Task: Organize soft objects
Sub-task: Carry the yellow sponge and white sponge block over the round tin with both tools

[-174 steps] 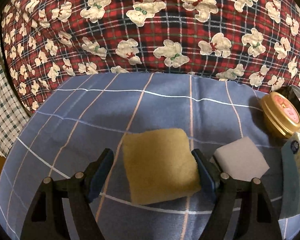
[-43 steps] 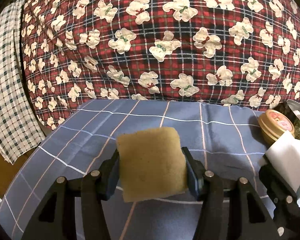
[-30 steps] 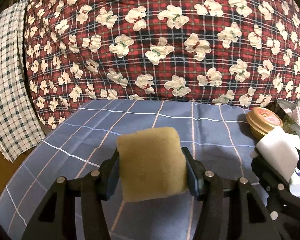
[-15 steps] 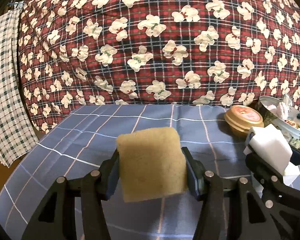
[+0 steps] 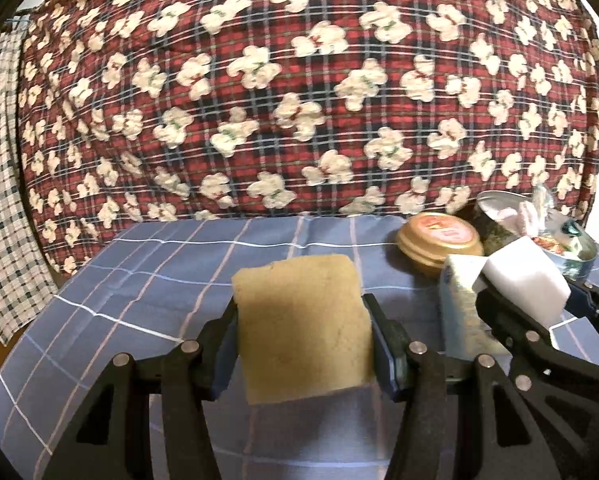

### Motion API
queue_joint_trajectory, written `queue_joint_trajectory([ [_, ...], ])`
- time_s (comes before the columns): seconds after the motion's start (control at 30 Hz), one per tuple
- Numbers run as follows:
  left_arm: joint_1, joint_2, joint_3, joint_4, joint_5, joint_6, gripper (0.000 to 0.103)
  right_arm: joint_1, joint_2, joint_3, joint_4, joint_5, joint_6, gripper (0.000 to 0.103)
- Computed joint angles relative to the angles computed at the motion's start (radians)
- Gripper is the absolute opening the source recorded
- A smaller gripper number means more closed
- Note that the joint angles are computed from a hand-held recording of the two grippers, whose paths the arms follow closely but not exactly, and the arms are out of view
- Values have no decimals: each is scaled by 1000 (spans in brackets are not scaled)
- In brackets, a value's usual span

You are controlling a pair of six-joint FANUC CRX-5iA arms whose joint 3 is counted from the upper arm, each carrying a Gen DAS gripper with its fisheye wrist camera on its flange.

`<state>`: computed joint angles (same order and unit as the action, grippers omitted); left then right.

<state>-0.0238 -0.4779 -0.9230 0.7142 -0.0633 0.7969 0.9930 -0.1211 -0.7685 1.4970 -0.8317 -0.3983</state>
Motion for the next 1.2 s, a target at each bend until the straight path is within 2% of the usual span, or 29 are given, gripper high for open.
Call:
queue_joint_trajectory([
  [0.43, -98, 32, 124, -365, -58, 373, 59, -28, -116, -90, -27, -70, 20, 58],
  [0.6, -142, 63, 171, -440, -66, 451, 59, -47, -159, -113, -38, -95, 37, 58],
  [0.67, -163, 76, 181, -439, -60, 455, 59, -55, -172, -121, -41, -115, 51, 58],
  [0.73, -185, 96, 221, -525, -76, 537, 59, -69, -189, -129, -47, -122, 60, 58],
  [1.13, -303, 210, 358, -686, -108, 714, 59, -168, -304, -194, -76, -144, 94, 58],
  [1.2, -325, 227, 392, -743, -122, 775, 59, -183, -315, -200, -76, -143, 99, 58],
])
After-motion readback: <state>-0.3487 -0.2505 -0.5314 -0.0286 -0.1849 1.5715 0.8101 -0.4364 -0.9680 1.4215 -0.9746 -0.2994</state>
